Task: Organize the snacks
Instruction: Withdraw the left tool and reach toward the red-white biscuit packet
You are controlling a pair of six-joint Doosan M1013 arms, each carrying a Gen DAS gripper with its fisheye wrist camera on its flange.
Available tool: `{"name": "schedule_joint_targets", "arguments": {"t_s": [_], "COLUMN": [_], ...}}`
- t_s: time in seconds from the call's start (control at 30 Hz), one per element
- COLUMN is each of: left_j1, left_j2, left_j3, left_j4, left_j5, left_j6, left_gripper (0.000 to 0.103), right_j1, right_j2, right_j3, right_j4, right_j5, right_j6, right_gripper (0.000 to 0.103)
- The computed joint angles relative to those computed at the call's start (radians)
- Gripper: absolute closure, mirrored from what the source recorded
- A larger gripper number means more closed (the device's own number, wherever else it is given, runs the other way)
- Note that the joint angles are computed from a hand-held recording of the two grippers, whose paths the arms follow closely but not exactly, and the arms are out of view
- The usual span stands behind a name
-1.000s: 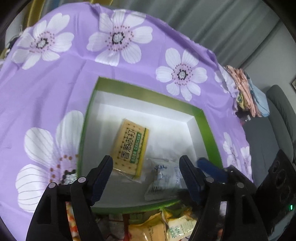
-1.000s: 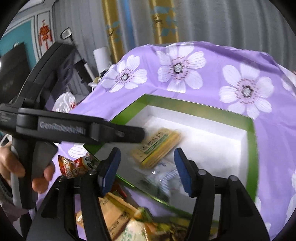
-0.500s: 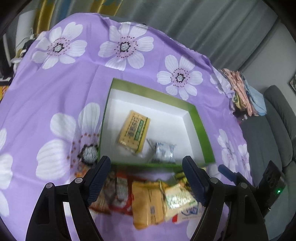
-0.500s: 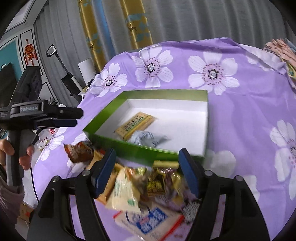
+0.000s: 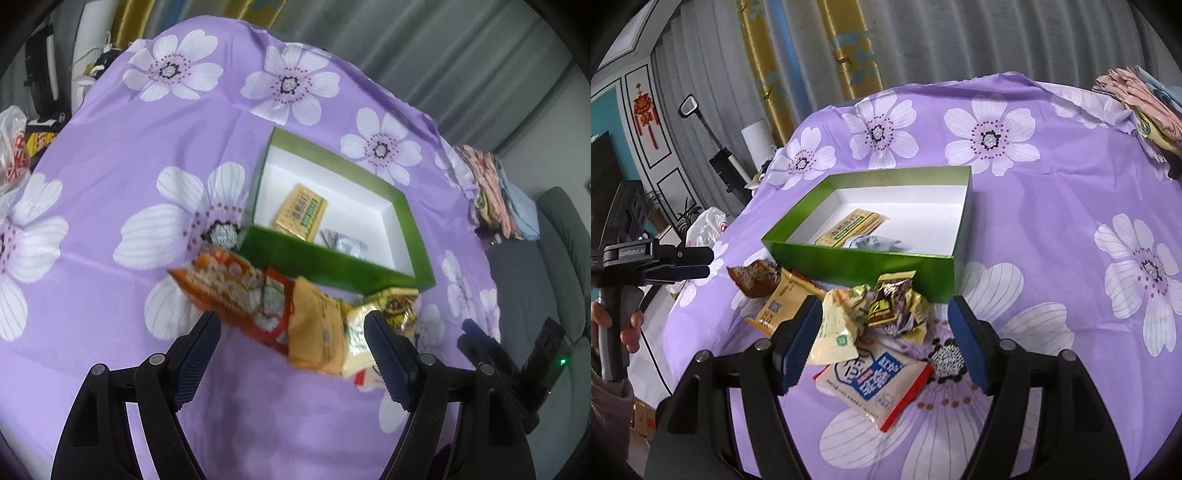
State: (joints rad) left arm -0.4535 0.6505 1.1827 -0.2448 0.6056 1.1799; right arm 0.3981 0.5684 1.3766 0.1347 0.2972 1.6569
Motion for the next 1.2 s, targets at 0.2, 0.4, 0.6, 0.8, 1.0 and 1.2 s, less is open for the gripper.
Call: {"name": "schedule_joint_targets", "arguments": {"t_s": [0.2, 0.4, 0.6, 0.8, 1.0, 1.2], "left_j1": [-0.019, -0.035, -0.046, -0.059, -0.071, -0.085], "left_j2": [-0.019, -0.054, -0.051, -0.021, 0.018, 0.057], "left_j3": [0.022, 0.07, 0.069, 0.036, -0.007, -0.049], "left_j4": [-0.003, -0.025, -0.048, -0.15, -0.207, -0.188], "left_j5": [0.001, -0.041, -0.021, 0.038, 0.084, 0.126], "left_j6": [0.003, 0.034, 0.054, 0.173, 0.239, 0.231], "left_gripper": [0.023, 0.023, 0.023, 0.023, 0.023, 0.023], "right_j1": [0.009, 0.013, 0.016, 0.018, 0.01, 0.005], "right_j2": [-0.009, -0.012, -0.024, -0.04, -0.049, -0.04], "right_j3": [0.016, 0.015, 0.043, 0.076, 0.103, 0.105], "right_j4": [0.117, 0.16, 0.175, 0.113, 0.098, 0.104], "right_j5": [0.009, 0.055, 0.046, 0.048, 0.051, 0.067], "right_j6": [-0.151, -0.197, -0.189, -0.1, -0.053, -0.044], "right_gripper": [0.032, 0.032, 0.032, 0.032, 0.032, 0.032]}}
